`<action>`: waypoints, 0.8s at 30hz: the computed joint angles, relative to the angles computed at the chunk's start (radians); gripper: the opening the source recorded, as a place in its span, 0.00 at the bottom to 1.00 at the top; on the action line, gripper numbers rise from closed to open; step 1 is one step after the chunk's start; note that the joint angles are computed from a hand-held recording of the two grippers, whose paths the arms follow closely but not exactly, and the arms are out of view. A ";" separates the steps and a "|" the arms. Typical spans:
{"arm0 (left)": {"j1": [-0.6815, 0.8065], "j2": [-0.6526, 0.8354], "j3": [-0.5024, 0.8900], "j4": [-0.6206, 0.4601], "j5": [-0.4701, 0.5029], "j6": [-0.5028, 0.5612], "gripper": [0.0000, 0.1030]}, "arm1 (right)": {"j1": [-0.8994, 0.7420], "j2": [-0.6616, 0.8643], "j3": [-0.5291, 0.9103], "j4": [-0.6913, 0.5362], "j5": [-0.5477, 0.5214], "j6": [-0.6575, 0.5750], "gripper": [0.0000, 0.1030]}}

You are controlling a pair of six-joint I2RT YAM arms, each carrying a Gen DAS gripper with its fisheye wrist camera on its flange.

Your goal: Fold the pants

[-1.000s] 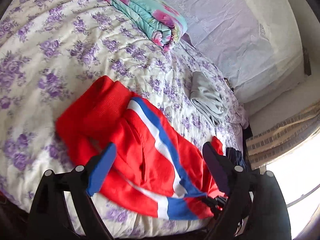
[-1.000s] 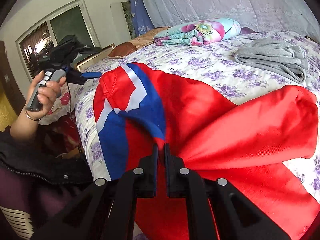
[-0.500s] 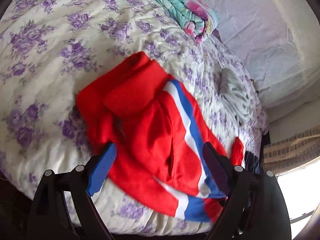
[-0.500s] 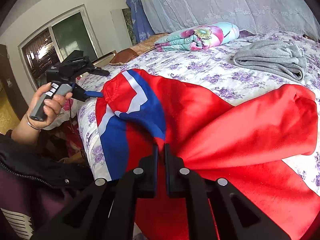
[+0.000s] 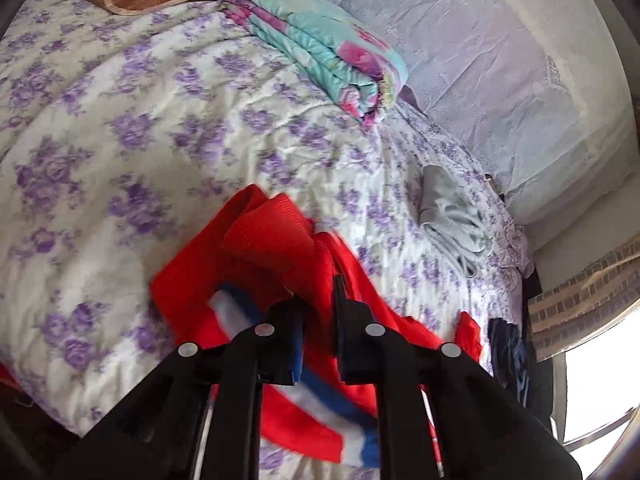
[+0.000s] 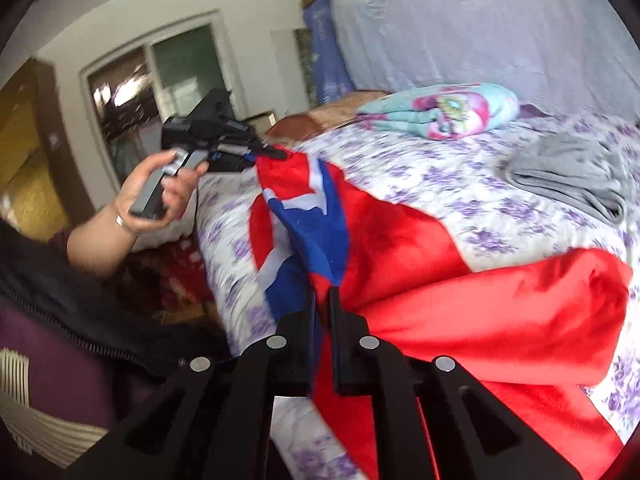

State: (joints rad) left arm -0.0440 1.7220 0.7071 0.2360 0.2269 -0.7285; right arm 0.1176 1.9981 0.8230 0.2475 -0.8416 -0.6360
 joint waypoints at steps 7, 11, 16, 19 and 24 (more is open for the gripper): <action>0.035 0.105 -0.066 0.080 0.019 0.027 0.13 | 0.034 0.125 0.056 -0.016 0.070 0.024 0.07; 0.018 0.065 -0.088 0.075 -0.010 0.036 0.13 | 0.022 0.096 0.015 -0.012 0.009 -0.005 0.07; 0.010 0.037 -0.106 0.058 -0.027 0.034 0.14 | 0.026 0.121 0.030 -0.023 0.041 -0.025 0.07; -0.020 0.035 -0.128 0.060 -0.074 0.028 0.16 | 0.043 0.157 0.052 -0.025 0.100 -0.039 0.07; -0.028 0.028 -0.186 0.102 -0.099 0.029 0.21 | 0.041 0.153 0.034 -0.009 0.111 -0.043 0.12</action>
State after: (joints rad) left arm -0.0721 1.7504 0.5212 0.3378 0.1283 -0.6992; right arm 0.1581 2.1513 0.8567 0.2383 -0.7307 -0.6791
